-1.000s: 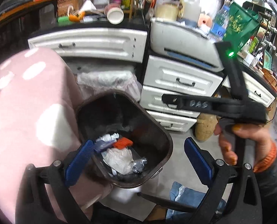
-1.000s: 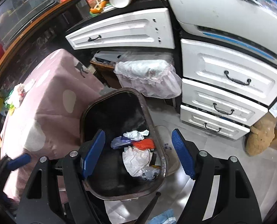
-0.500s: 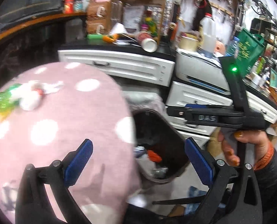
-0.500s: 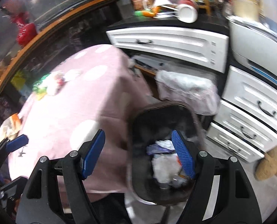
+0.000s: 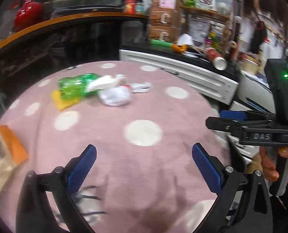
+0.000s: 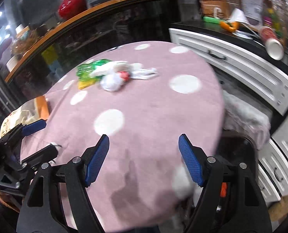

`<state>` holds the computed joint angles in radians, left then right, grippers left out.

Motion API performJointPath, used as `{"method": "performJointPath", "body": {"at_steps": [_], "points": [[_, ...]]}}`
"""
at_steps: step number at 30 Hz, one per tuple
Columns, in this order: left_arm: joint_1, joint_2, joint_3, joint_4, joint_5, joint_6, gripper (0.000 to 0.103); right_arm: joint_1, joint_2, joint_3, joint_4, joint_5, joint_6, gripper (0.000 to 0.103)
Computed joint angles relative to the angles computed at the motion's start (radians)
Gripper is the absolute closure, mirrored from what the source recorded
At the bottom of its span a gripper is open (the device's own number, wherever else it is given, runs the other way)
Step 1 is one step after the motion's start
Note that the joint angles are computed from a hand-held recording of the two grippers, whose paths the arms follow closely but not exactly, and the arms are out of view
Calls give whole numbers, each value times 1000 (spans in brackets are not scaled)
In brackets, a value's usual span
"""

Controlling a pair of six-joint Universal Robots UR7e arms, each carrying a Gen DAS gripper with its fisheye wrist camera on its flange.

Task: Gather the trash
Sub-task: 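Move both open tools back over the table toward the green bottle, then grasp white red-labelled plastic bag with right tool while left tool grasps white cloth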

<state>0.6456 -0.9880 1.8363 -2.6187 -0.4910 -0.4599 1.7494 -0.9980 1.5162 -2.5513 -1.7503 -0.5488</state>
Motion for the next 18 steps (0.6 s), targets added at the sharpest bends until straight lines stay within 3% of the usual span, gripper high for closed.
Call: {"method": "performJointPath", "body": {"at_steps": [10, 14, 18], "points": [[45, -103, 40, 60, 102, -56, 6, 90, 222, -233, 74, -60, 6, 29], [77, -113, 22, 90, 111, -50, 6, 105, 319, -358, 143, -87, 32, 31], [106, -104, -6, 60, 103, -6, 6, 121, 395, -448, 158, -128, 3, 36]]}}
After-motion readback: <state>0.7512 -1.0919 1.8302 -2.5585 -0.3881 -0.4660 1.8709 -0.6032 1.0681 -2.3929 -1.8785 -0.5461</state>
